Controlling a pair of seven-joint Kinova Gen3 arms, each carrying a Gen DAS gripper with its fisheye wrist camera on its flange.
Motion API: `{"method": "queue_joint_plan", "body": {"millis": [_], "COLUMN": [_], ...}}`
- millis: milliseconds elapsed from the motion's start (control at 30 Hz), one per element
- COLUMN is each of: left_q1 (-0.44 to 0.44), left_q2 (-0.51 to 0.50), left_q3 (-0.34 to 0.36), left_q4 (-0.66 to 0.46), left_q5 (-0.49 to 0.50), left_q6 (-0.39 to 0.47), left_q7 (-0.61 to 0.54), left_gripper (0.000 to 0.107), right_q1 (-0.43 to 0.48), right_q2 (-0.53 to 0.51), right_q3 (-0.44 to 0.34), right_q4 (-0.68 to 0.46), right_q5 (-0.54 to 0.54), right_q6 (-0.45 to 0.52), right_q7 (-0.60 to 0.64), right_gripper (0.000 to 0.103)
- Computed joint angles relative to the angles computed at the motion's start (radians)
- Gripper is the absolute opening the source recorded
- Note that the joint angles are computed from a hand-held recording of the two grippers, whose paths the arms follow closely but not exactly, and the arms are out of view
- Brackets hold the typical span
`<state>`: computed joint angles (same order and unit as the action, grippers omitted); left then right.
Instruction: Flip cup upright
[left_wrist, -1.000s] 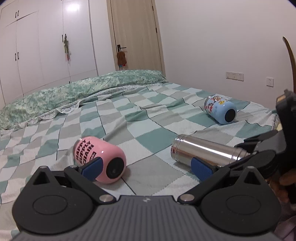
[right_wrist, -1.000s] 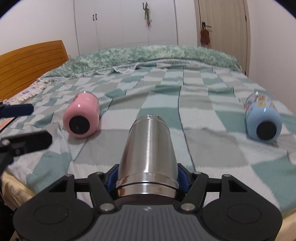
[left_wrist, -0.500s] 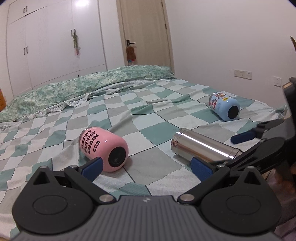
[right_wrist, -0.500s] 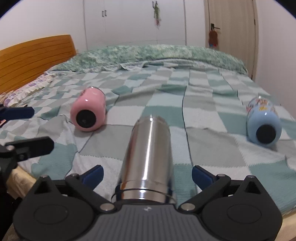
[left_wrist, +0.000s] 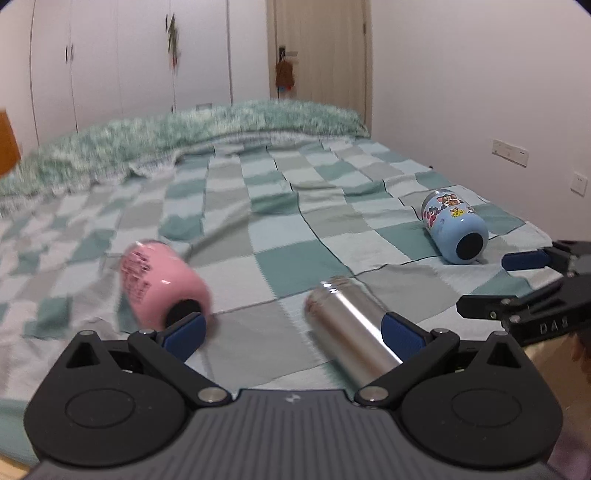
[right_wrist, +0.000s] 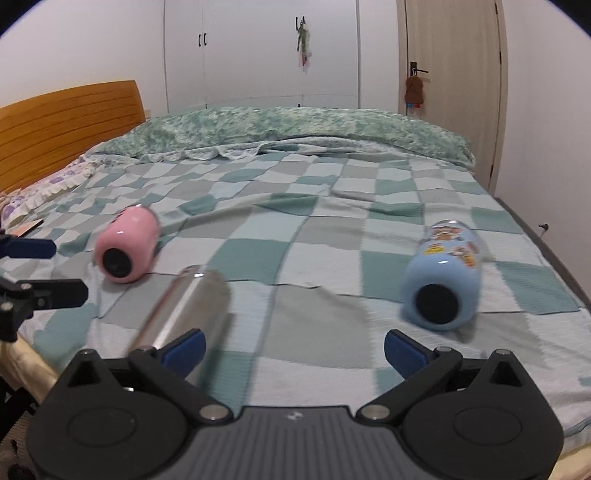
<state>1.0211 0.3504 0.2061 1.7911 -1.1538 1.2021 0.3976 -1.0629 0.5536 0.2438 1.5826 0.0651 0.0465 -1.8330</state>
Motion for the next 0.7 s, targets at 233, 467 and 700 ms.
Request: {"method": "queue_joint_plan", "body": {"millis": [233, 467, 700], "left_q1": [-0.101, -0.171, -0.188], "left_q2": [0.075, 0.156, 0.2], "left_q3": [-0.045, -0.084, -0.146], "left_q4": [-0.183, -0.364, -0.456], "left_q5": [0.184, 0.415, 0.554], "left_q6": [-0.092, -0.069, -0.033], "left_q7": [-0.148, -0.343, -0.415], "left_gripper": [0.103, 0.103, 0.101], "right_q1": [0.183, 0.373, 0.489], "right_q2": [0.01, 0.038, 0.078], "right_q3": [-0.155, -0.341, -0.466], "right_q4": [0.001, -0.006, -0.043], "right_q5": [0.046, 0.044, 0.031], "right_q6": [-0.024, -0.046, -0.04], "right_q7": [0.123, 0.241, 0.32], "right_gripper": [0.103, 0.103, 0.103]}}
